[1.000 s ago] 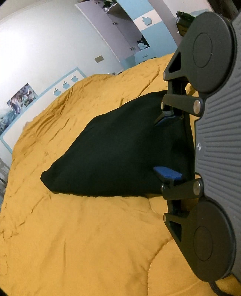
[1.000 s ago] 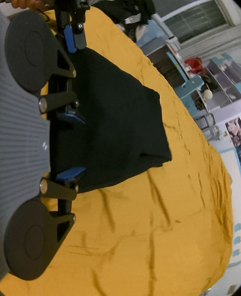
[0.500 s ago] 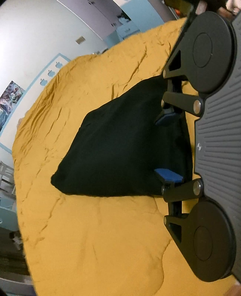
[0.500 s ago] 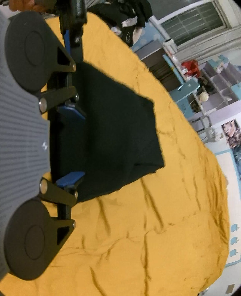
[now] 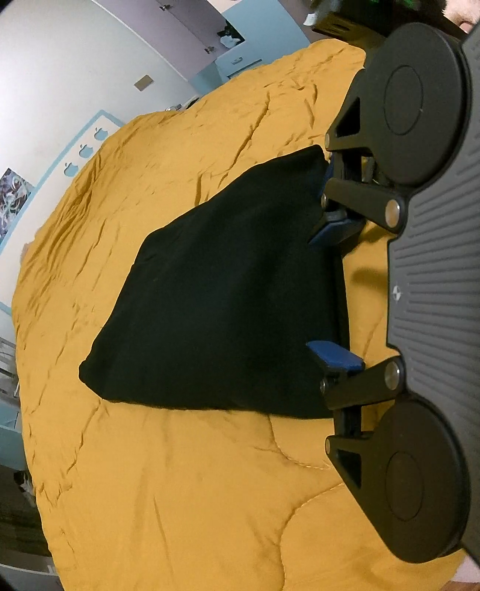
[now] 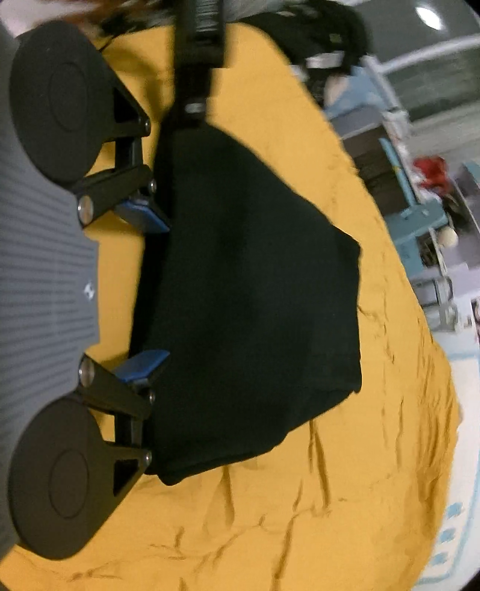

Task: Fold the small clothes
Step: 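Open both tools and pull them back from the folded sweatshirt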

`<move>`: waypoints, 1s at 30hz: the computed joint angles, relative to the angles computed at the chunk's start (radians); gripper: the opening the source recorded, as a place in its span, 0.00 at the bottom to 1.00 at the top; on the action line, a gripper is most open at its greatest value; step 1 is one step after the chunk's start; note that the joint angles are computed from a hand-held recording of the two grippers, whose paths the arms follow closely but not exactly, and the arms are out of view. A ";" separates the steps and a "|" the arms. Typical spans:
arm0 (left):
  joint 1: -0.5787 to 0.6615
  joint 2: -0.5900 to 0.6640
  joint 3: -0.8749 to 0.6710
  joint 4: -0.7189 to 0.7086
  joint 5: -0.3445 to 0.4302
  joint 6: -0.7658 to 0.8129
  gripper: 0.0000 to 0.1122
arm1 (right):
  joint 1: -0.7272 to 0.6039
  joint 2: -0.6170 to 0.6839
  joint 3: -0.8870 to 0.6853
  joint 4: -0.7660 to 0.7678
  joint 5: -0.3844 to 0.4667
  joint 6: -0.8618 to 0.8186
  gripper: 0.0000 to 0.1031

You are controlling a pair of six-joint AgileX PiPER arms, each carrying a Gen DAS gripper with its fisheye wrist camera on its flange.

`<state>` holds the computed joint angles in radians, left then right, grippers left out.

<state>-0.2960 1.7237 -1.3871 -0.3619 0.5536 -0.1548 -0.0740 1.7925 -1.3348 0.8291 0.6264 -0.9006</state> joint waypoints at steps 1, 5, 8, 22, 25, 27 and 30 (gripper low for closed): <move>-0.001 -0.001 -0.004 0.008 0.006 -0.008 0.62 | 0.007 -0.012 0.020 -0.003 -0.014 -0.012 0.65; -0.020 -0.038 0.008 0.070 0.004 -0.073 0.62 | -0.014 -0.035 0.013 -0.016 0.019 0.039 0.65; -0.055 -0.079 0.013 0.207 0.012 -0.210 0.62 | -0.027 -0.085 0.006 -0.079 0.033 0.176 0.66; -0.209 -0.220 -0.022 0.639 0.216 -0.628 0.68 | 0.009 -0.279 -0.071 -0.411 0.181 0.584 0.79; -0.238 -0.198 -0.055 0.705 0.281 -0.684 0.68 | 0.040 -0.321 -0.044 -0.478 0.166 0.637 0.79; -0.243 -0.193 -0.063 0.709 0.304 -0.689 0.68 | 0.044 -0.336 -0.041 -0.488 0.176 0.657 0.79; -0.246 -0.190 -0.070 0.705 0.326 -0.685 0.68 | 0.052 -0.354 -0.033 -0.521 0.177 0.704 0.79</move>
<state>-0.5420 1.5340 -1.4567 0.3429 0.8792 -0.8401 -0.0220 1.4383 -1.3683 0.3085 0.8037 -0.1969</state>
